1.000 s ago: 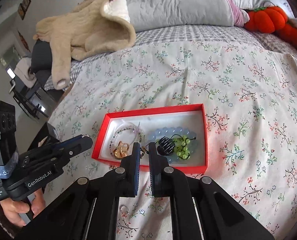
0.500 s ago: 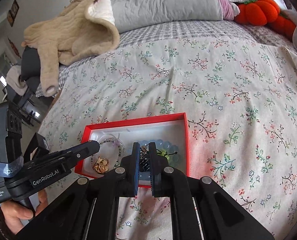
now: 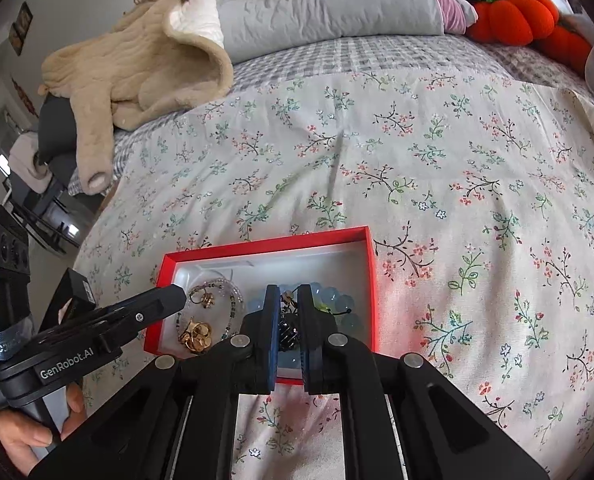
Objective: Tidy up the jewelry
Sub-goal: 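Carry both earrings into the red box and open both tools, then withdraw both open tools from the box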
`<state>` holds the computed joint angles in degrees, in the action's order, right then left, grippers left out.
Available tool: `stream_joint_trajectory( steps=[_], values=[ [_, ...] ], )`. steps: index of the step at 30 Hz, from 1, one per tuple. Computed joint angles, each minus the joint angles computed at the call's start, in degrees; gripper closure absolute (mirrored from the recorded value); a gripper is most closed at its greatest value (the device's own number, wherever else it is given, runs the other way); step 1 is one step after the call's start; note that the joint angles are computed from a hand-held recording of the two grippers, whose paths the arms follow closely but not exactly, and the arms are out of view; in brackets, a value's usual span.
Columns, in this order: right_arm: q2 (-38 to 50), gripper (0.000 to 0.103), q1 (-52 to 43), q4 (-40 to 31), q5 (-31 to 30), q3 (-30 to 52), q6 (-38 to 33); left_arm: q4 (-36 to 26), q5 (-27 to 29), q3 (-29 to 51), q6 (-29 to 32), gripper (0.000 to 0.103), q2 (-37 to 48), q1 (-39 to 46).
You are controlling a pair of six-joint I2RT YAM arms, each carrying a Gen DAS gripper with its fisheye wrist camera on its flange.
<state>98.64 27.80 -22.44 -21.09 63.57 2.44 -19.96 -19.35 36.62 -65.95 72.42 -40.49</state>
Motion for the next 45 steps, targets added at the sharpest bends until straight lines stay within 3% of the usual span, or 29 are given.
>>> stream_joint_trajectory(
  steps=[13,18,25,30,45],
  values=[
    [2.8,0.091,0.7,-0.2,0.1,3.0,4.2,-10.4,-4.1,0.9,-2.2,0.058,-4.0,-2.7],
    [1.3,0.073,-0.3,-1.6,-0.4,2.8,3.9,-12.7,-4.0,0.5,-3.0,0.052,-5.1,-3.3],
    [-3.4,0.069,-1.0,-4.5,-0.6,0.2,0.0,-16.8,-5.4,0.9,-5.3,0.042,-5.6,-6.4],
    [-7.2,0.052,-1.6,-5.6,-1.0,-2.9,-2.5,-19.5,-6.5,1.0,-8.3,0.037,-6.0,-9.7],
    [-14.8,0.044,0.2,-7.8,1.0,-11.0,-7.4,-26.1,-9.1,0.9,-17.0,0.021,-4.4,-19.3]
  ],
)
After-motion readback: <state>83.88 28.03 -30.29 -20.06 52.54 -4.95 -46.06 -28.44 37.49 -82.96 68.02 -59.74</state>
